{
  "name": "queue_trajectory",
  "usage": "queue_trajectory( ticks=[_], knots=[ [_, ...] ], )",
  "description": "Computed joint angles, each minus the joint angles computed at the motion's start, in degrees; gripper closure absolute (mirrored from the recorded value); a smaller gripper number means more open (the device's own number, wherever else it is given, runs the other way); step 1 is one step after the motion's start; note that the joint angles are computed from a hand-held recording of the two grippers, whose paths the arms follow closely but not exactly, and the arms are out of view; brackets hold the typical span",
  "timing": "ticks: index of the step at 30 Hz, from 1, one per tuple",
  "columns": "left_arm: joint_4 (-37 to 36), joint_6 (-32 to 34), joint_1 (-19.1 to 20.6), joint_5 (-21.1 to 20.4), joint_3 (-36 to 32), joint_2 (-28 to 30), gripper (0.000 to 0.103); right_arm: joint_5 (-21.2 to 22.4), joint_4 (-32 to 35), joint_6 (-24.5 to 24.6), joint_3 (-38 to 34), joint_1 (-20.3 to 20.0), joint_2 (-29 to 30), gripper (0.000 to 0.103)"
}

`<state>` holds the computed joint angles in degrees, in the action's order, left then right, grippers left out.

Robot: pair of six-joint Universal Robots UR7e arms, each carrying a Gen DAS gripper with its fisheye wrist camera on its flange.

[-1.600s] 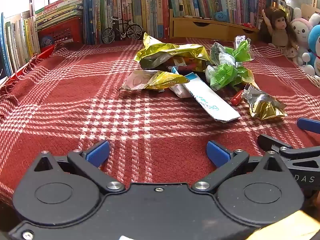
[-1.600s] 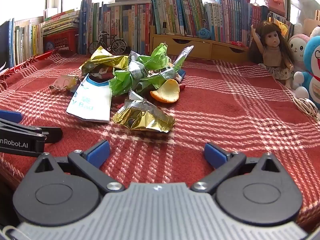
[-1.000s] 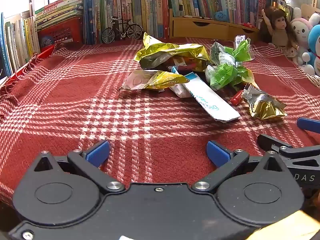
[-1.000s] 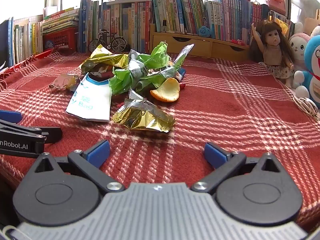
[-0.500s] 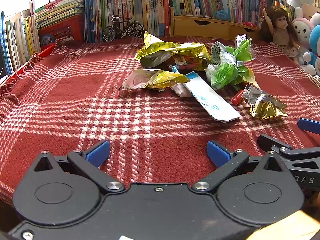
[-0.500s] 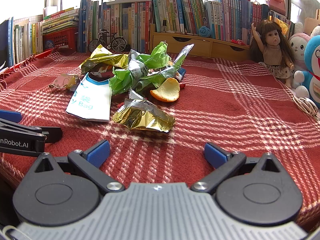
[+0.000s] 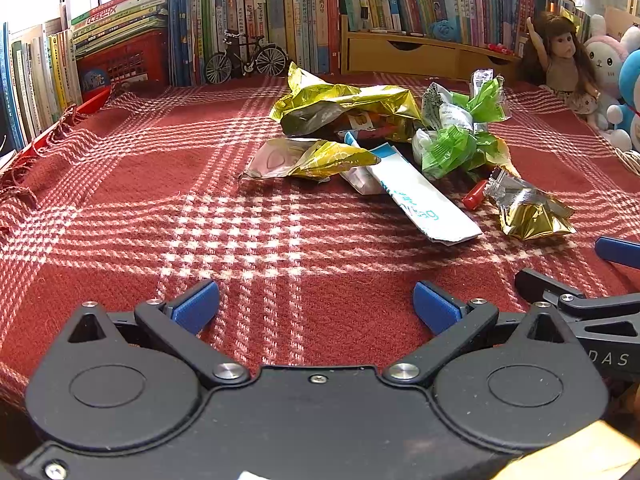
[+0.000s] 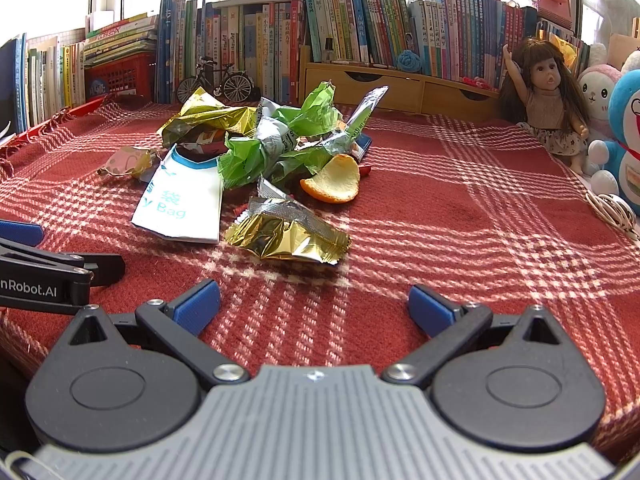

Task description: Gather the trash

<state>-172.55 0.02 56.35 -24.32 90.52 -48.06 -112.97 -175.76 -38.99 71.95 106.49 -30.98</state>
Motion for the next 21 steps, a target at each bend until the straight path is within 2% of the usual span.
queue_trajectory(
  ticks=[21],
  knots=[
    [0.09, -0.07, -0.01, 0.01, -0.02, 0.0, 0.0, -0.29, 0.54, 0.2, -0.45, 0.1, 0.2, 0.0]
  ],
)
